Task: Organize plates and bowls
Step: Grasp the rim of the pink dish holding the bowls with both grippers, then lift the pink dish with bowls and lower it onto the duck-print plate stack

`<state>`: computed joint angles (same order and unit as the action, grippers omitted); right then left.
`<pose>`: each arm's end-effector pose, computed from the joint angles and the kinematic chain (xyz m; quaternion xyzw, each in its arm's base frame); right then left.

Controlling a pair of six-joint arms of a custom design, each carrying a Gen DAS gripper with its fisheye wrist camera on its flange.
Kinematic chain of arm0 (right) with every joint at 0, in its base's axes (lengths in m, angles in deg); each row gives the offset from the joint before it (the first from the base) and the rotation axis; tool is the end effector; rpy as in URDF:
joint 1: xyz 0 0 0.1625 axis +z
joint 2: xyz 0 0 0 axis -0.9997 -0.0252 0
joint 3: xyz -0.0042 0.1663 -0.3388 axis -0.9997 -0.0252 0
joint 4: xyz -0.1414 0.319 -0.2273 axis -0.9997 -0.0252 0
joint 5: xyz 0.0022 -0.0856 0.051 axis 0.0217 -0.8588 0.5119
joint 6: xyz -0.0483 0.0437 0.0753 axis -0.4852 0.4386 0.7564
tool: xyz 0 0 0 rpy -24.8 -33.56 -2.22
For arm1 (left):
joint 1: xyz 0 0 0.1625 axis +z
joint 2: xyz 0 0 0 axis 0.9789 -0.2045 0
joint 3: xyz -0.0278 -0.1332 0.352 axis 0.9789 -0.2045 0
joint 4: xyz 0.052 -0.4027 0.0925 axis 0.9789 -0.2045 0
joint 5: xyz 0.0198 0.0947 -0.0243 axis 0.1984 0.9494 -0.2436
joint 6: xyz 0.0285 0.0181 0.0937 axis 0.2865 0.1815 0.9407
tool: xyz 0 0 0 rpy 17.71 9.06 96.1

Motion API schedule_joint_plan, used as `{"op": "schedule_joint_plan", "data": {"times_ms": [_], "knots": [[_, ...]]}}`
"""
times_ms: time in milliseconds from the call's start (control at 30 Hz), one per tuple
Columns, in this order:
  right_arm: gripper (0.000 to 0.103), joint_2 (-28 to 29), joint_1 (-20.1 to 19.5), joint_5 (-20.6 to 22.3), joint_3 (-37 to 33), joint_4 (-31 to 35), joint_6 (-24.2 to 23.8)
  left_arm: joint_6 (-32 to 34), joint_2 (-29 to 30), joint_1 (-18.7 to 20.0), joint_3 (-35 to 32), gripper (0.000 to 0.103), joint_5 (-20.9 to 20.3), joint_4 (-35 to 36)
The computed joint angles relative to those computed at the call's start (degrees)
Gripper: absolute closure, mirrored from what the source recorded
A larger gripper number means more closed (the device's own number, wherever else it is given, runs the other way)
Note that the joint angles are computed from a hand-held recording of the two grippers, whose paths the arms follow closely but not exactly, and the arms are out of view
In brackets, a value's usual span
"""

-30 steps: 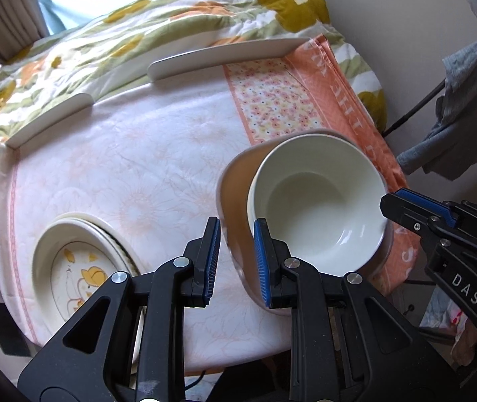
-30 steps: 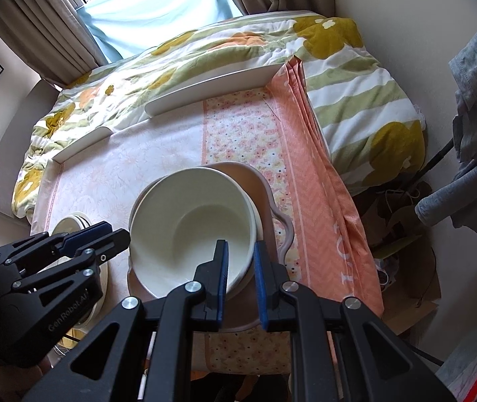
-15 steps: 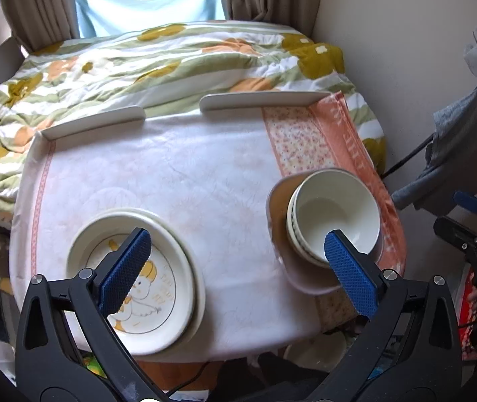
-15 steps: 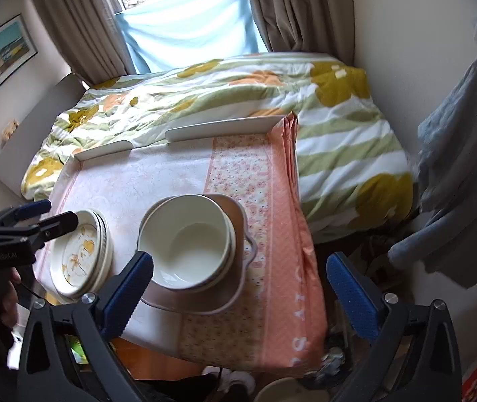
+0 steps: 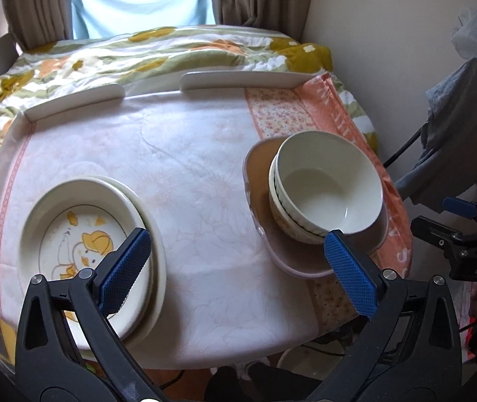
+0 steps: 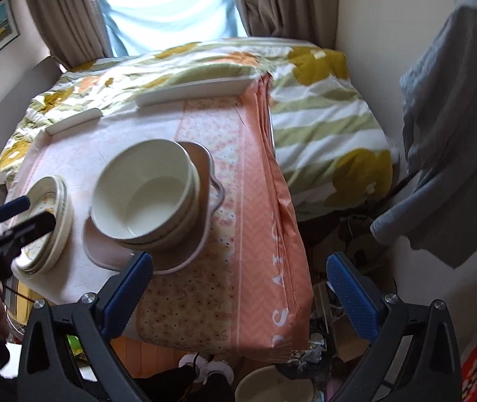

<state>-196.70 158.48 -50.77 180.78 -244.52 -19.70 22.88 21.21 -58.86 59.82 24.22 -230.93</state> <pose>0.0035 -0.2678 0.3255 0.0648 -0.8916 0.2714 0.3566 -0.3881 -0.3429 -0.0257 0.2215 0.9100 -0.2145 0.2772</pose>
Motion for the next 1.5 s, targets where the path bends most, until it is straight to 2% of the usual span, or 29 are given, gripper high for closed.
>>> {"op": "schedule_joint_plan", "data": {"times_ms": [133, 167, 267, 333, 400, 600, 700, 800, 900, 933, 1067, 1400, 1500], "knots": [[0.001, 7.0, -0.5, -2.5, -1.4, -3.4, 0.5, -0.7, 2.6, 0.5, -0.6, 0.006, -0.3, -0.1], [0.002, 8.3, -0.3, -3.1, -1.7, -3.9, 0.3, -0.8, 3.2, 0.8, -0.8, 0.011, -0.7, 0.1], [0.019, 11.2, -0.1, -3.5, -2.7, -4.2, -0.2, -1.7, 4.5, 2.2, -1.5, 0.029, -2.4, 0.2], [0.036, 12.7, 0.3, -3.6, -3.8, -3.2, 0.3, -1.5, 4.9, 2.8, -1.3, 0.034, -3.3, -1.9], [0.045, 14.4, 0.5, -3.6, -4.7, -2.1, 0.8, -1.3, 5.8, 3.2, -2.1, 0.039, -3.4, -1.7], [0.066, 20.0, 1.4, -4.3, -5.8, -3.2, 0.5, -1.3, 8.5, 4.4, -4.4, 0.057, -4.0, -2.1], [0.068, 22.3, 1.1, -4.0, -6.4, -5.1, -0.1, -1.6, 9.4, 5.5, -5.3, 0.067, -4.6, -2.6], [0.074, 23.6, -0.3, -2.0, -7.4, -3.7, -0.4, -0.4, 11.1, 6.3, -6.8, 0.079, -5.8, -2.8], [0.085, 24.2, -1.2, 0.2, -7.5, -3.1, -1.5, 0.2, 12.4, 6.4, -7.9, 0.092, -5.7, -3.1], [0.090, 24.0, -1.6, 1.4, -7.4, -2.8, -1.9, 0.5, 12.7, 6.5, -8.1, 0.094, -5.9, -3.3], [0.096, 23.4, -2.5, 3.8, -6.6, -3.4, -3.9, 0.1, 12.8, 6.3, -7.9, 0.095, -5.3, -3.6], [0.096, 22.2, -2.9, 5.4, -5.6, -5.0, -6.1, -1.6, 12.0, 5.5, -8.3, 0.097, -4.4, -2.2], [0.096, 21.2, -1.8, 5.0, -5.7, -4.4, -6.1, -2.3, 10.6, 4.9, -8.0, 0.097, -3.7, -1.4]]}}
